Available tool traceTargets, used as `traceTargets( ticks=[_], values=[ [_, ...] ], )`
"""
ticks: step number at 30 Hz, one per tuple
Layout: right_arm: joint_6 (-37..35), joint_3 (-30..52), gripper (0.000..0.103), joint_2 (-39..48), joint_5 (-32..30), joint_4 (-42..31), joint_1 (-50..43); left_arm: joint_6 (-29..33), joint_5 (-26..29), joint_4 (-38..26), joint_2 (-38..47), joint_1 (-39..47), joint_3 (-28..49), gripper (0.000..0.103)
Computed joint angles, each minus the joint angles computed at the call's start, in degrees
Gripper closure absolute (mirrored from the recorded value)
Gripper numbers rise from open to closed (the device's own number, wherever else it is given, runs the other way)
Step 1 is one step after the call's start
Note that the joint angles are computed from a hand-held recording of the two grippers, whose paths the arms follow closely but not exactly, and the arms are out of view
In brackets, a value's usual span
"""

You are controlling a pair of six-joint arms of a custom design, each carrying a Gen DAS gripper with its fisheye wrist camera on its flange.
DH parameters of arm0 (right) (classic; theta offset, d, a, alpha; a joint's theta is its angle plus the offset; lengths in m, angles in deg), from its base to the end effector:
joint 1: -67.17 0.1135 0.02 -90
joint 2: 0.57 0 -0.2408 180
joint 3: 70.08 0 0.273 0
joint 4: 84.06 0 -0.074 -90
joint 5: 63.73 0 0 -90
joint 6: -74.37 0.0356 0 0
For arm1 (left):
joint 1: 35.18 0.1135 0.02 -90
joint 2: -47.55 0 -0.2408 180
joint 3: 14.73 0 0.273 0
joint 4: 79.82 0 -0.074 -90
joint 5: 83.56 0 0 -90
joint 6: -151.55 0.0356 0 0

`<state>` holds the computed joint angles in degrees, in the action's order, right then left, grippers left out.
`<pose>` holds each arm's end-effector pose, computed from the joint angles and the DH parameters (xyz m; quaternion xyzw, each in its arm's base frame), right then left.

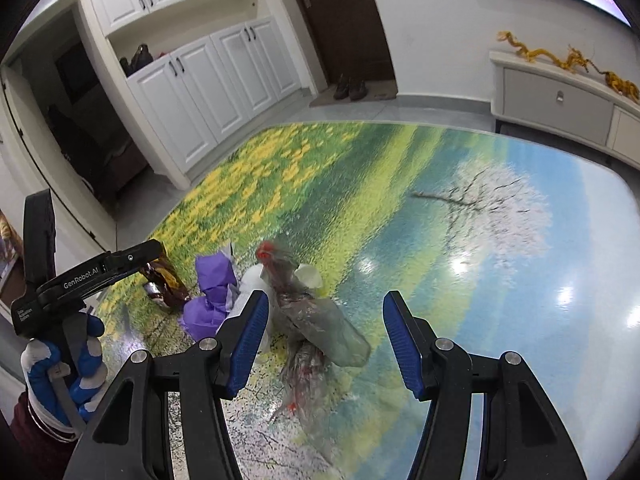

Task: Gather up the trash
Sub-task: 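Grasp the brown snack wrapper with the left tool while the right tool grasps the clear bag, then carry the snack wrapper and clear bag over the bin with both tools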

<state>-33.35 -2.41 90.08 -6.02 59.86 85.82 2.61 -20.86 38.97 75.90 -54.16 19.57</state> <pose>0.3043 0.1228 0.1584 -0.3594 0.8564 0.2701 0.2540 0.1375 -0.0300 0.1693 -0.3831 0.8475 -0.0073 0.3672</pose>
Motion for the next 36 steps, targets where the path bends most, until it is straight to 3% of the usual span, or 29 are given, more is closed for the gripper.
traceTargets(
  ticks=[5, 10, 12, 21, 29, 33, 36],
  values=[
    [-1.28, -0.53, 0.048, -0.17, 0.95, -0.10, 1.98, 0.07, -0.57, 1.69, 0.68, -2.68, -0.77, 0.035],
    [-3.16, -2.08, 0.073, -1.07, 1.26, -1.04, 2.75, 0.55, -0.35, 3.56, 3.08, -5.64, -0.20, 0.047],
    [-3.54, -2.59, 0.078, -1.75, 1.01, -1.63, 2.60, -0.10, -0.96, 3.37, 3.44, -7.29, 0.04, 0.054],
    [-5.48, -8.73, 0.083, -10.93, -2.79, -5.81, -3.39, -6.34, -4.43, 1.99, 6.47, -18.98, 1.72, 0.081],
    [-12.15, -14.32, 0.083, -23.67, -6.37, -16.72, -14.38, -22.03, -14.02, -7.86, 13.96, -38.91, 8.97, 0.084],
    [-19.37, -16.34, 0.083, -30.56, -9.24, -25.44, -24.76, -32.43, -18.21, -13.99, 21.56, -50.13, 15.31, 0.084],
    [-26.77, -15.36, 0.083, -31.96, -11.59, -32.21, -33.87, -36.26, -19.69, -15.65, 26.50, -54.99, 19.29, 0.084]
  ],
)
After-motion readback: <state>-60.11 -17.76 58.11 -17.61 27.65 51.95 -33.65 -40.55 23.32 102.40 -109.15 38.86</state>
